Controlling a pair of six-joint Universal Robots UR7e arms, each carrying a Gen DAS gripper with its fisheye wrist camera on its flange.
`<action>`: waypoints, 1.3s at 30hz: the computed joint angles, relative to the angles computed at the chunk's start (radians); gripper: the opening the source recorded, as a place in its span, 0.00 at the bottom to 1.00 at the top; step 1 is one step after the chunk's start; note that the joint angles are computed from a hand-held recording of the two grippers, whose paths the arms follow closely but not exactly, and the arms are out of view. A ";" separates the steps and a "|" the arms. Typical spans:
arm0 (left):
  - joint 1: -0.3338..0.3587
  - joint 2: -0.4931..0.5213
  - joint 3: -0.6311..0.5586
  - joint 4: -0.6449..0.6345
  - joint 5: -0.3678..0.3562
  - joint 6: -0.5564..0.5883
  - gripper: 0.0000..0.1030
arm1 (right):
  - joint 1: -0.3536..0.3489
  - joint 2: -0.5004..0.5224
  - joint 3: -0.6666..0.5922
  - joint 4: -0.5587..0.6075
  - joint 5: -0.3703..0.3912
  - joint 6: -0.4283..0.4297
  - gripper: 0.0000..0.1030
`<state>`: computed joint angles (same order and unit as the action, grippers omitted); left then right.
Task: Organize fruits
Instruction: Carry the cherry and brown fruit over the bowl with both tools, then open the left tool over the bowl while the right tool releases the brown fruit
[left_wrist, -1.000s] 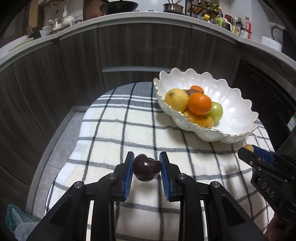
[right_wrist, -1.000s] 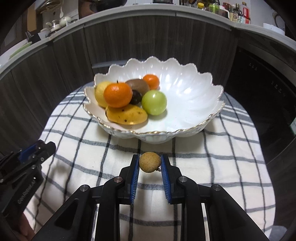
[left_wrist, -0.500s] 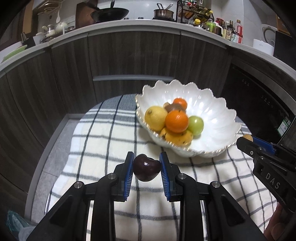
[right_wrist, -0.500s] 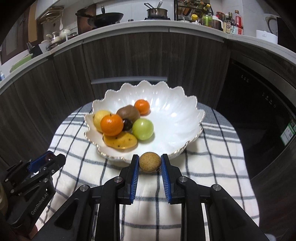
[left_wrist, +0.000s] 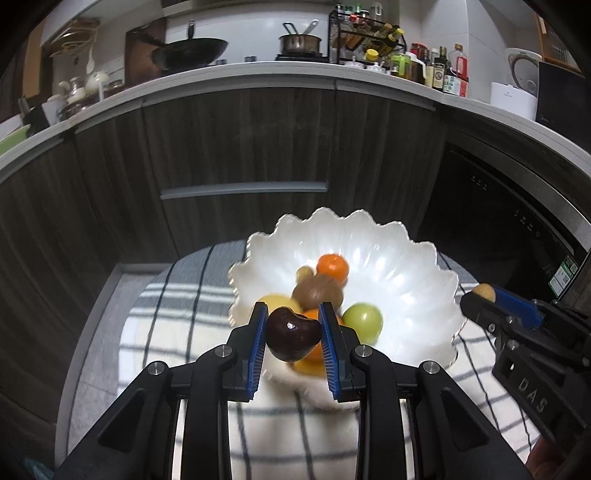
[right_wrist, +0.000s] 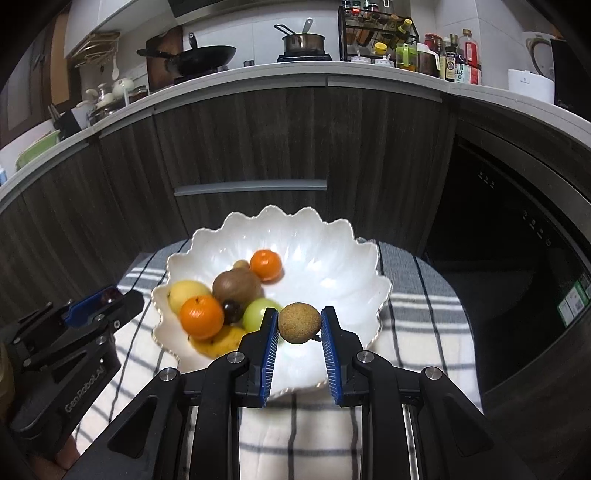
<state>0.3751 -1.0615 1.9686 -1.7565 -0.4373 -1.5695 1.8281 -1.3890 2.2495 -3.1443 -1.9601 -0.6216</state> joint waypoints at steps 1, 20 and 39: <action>0.011 0.005 -0.003 -0.038 0.006 0.039 0.27 | -0.002 0.007 -0.010 0.006 0.001 0.001 0.24; 0.147 0.088 -0.038 -0.372 -0.020 0.386 0.31 | -0.041 0.140 -0.148 0.093 0.008 -0.004 0.24; 0.038 0.026 -0.094 0.165 0.017 -0.058 0.84 | 0.002 0.086 -0.093 -0.005 -0.083 0.004 0.78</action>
